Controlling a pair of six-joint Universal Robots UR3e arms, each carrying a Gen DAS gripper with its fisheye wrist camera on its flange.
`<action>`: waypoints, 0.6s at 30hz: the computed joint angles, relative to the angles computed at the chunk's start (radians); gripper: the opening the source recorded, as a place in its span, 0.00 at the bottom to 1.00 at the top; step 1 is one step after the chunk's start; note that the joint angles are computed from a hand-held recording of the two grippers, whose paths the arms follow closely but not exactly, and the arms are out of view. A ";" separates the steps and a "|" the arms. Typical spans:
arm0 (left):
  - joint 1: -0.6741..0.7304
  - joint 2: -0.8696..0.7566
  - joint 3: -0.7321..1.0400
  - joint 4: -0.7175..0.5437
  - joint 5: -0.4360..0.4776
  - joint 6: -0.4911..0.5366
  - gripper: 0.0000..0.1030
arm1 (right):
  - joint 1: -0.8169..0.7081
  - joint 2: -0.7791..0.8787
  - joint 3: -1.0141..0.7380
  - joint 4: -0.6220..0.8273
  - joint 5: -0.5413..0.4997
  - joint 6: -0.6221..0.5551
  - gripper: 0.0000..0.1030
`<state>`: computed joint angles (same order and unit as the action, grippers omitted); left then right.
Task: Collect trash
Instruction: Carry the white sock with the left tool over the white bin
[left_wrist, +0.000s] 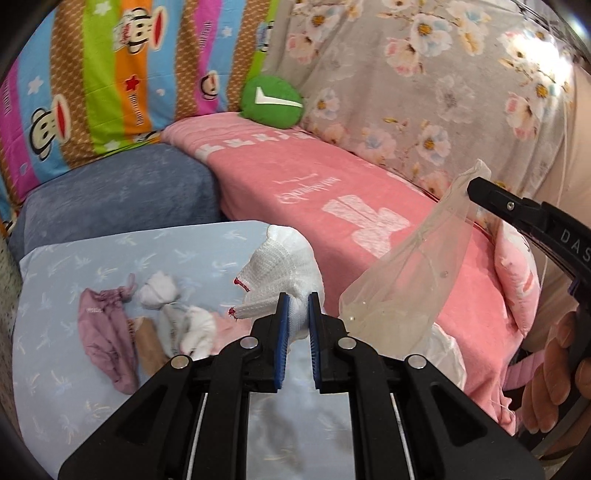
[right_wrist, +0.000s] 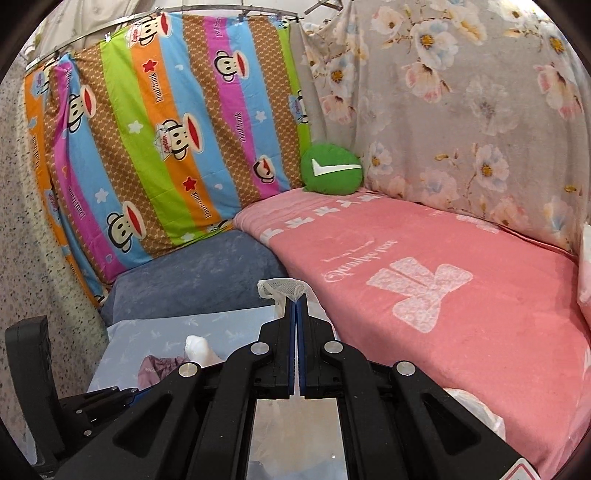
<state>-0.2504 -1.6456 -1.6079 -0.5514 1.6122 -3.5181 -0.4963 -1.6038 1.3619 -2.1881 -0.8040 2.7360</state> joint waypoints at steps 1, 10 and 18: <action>-0.018 -0.022 0.026 -0.004 0.001 0.001 0.10 | -0.030 -0.005 -0.002 0.015 0.011 -0.012 0.00; -0.176 -0.287 0.354 -0.097 0.016 0.019 0.10 | -0.251 -0.005 0.031 0.104 0.050 -0.121 0.01; -0.249 -0.480 0.622 -0.206 -0.007 0.027 0.12 | -0.318 0.057 0.027 0.108 0.003 -0.162 0.02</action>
